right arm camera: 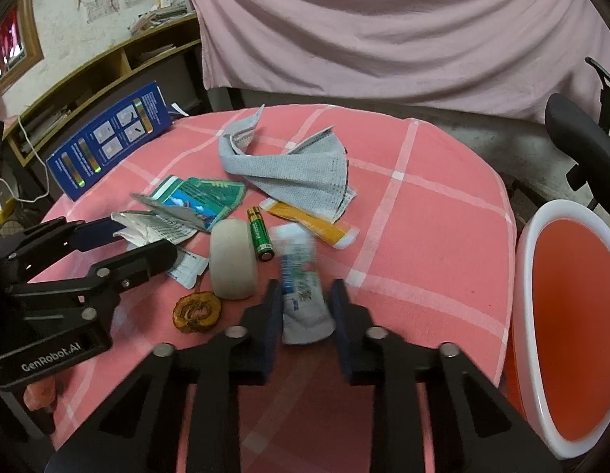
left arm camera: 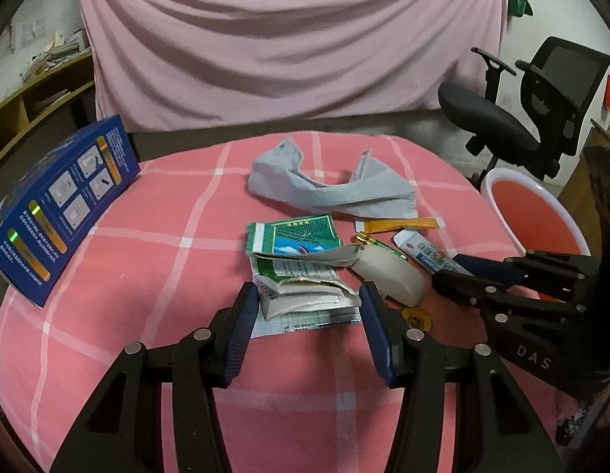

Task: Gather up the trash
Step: 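Close the left tool on the white paper packets while the right tool grasps the white sachet, then lift both held packets and carry them over the red bucket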

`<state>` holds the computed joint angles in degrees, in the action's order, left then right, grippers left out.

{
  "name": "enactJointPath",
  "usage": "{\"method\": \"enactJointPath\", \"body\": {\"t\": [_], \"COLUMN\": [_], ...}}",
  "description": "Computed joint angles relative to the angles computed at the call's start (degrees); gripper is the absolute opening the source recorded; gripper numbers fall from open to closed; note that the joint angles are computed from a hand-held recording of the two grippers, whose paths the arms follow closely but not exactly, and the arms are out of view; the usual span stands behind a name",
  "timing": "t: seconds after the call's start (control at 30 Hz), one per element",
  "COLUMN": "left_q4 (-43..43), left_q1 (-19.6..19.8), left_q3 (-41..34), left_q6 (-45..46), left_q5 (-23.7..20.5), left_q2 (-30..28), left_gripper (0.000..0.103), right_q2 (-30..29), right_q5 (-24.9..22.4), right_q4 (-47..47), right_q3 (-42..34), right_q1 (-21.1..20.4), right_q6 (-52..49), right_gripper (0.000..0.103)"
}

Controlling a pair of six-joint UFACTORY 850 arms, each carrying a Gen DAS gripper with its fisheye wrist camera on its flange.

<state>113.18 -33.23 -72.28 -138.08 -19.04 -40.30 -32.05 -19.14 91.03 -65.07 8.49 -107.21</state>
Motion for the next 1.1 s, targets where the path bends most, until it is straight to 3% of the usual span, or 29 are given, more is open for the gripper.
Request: {"method": "enactJointPath", "body": {"t": [0.2,0.5,0.7,0.77,0.97,1.1], "left_q4": [4.47,11.68,14.91,16.16,23.3,26.53], "left_q1": [-1.17,-3.38,-5.54,-6.32,-8.06,-9.51], "left_q3": [2.99,9.38,12.18,12.58,13.14,11.78], "left_q6": [-3.76,-13.13,-17.88,-19.21,-24.52,-23.95], "left_q5": [-3.5,-11.96,-19.85,-22.89,-30.82,-34.74], "left_q2": [1.96,6.17,8.66,9.19,10.25,9.45], "left_gripper": [0.045,0.045,0.045,0.045,0.046,0.046], "right_q2": [0.92,5.99,10.17,11.42,13.52,14.24], "right_q5": [0.07,-6.51,-18.67,-25.02,-39.5,-46.04], "right_q4": [5.39,33.76,51.47,55.37,61.61,65.0], "right_q3": [1.16,8.38,15.58,18.37,23.53,25.09], "right_q1": [0.47,-0.24,-1.45,-2.18,-4.68,-6.54], "right_q6": [-6.33,-36.34,-54.4,-57.85,-62.03,-62.07], "right_gripper": [0.019,0.019,0.019,0.019,0.019,0.019]}}
